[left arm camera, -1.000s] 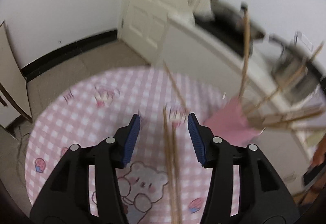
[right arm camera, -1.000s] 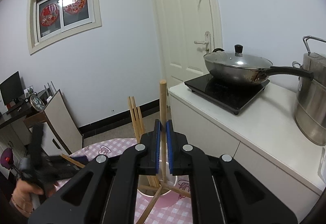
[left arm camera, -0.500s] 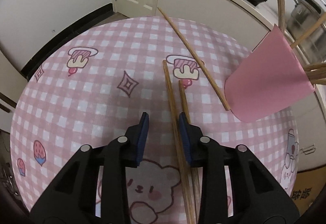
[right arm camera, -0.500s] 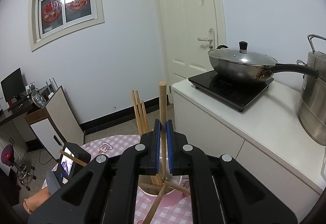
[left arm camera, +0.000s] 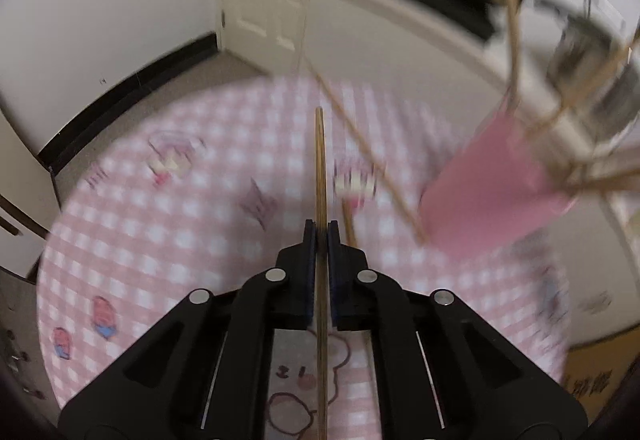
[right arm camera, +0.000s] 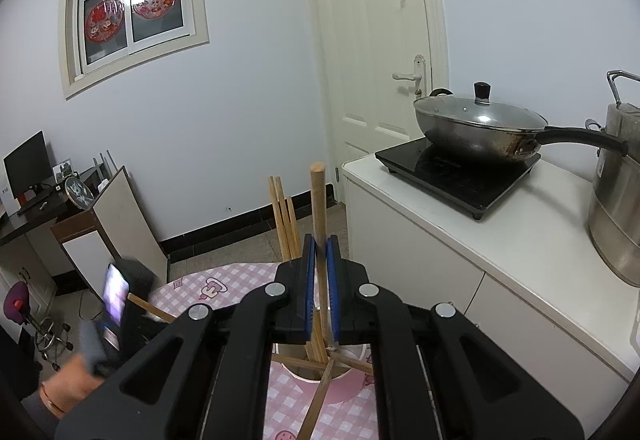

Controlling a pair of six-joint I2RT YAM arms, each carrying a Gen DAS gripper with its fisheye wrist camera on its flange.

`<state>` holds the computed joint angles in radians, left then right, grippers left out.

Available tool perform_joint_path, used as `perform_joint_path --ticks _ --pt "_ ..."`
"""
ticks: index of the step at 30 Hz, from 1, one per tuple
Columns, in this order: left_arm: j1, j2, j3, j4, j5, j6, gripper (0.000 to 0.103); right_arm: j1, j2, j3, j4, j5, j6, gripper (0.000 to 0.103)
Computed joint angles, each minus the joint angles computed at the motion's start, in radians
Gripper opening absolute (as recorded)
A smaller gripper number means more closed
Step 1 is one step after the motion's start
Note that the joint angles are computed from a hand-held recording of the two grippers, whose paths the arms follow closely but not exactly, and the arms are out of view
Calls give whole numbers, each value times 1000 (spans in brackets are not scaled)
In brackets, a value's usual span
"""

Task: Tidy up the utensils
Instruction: 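Move the left tool to the pile and grasp a chopstick while the right tool holds, then carry the left tool's chopstick over the pink cup and lower it in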

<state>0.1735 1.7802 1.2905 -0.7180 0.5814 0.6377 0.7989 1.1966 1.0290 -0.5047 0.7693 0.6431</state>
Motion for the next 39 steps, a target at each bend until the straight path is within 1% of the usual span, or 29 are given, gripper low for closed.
perform_joint_path --ticks 1,5,6,8,12,15,17,19,20,21,23,25,27,28,31,35,39 --pt "18 -14 25 -19 41 -12 6 1 -2 1 -2 2 -1 5" --pt "106 -95 126 -54 273 -102 6 0 -14 6 -14 7 0 5" --pt "125 -118 146 -45 329 -140 6 0 -16 7 -14 8 1 5" --pt "155 -151 173 -12 409 -205 5 -2 -21 4 -15 7 2 5" --pt "162 -223 151 148 513 -383 5 -2 -21 2 -15 6 4 5" --pt "157 -261 124 189 559 -443 5 -4 -22 2 -15 3 2 5" --pt "153 -279 115 183 587 -457 5 -5 -24 1 -17 2 1 5" --pt "164 -264 146 132 629 -430 5 -4 -25 1 -18 2 2 5" --pt "168 -281 127 151 640 -442 5 -4 -26 2 -20 3 2 5" --pt "170 -290 123 131 653 -418 5 -3 -27 1 -21 3 4 5" --pt "179 -261 160 32 681 -332 5 -4 -26 1 -21 -1 5 5" --pt "170 -259 158 -7 677 -285 5 -3 -25 -2 -19 -3 6 5" --pt "143 -259 138 -19 654 -256 5 -4 -23 -1 -21 -8 8 5" --pt "142 -246 149 -54 653 -224 5 -3 -22 0 -24 -8 9 5" --pt "126 -215 152 -114 616 -145 5 -1 -18 5 -36 -13 12 5" --pt "100 -180 158 -188 551 -45 6 -6 -8 12 -52 -32 12 5" --pt "79 -167 140 -199 490 -2 6 -13 -3 6 -58 -47 19 5"
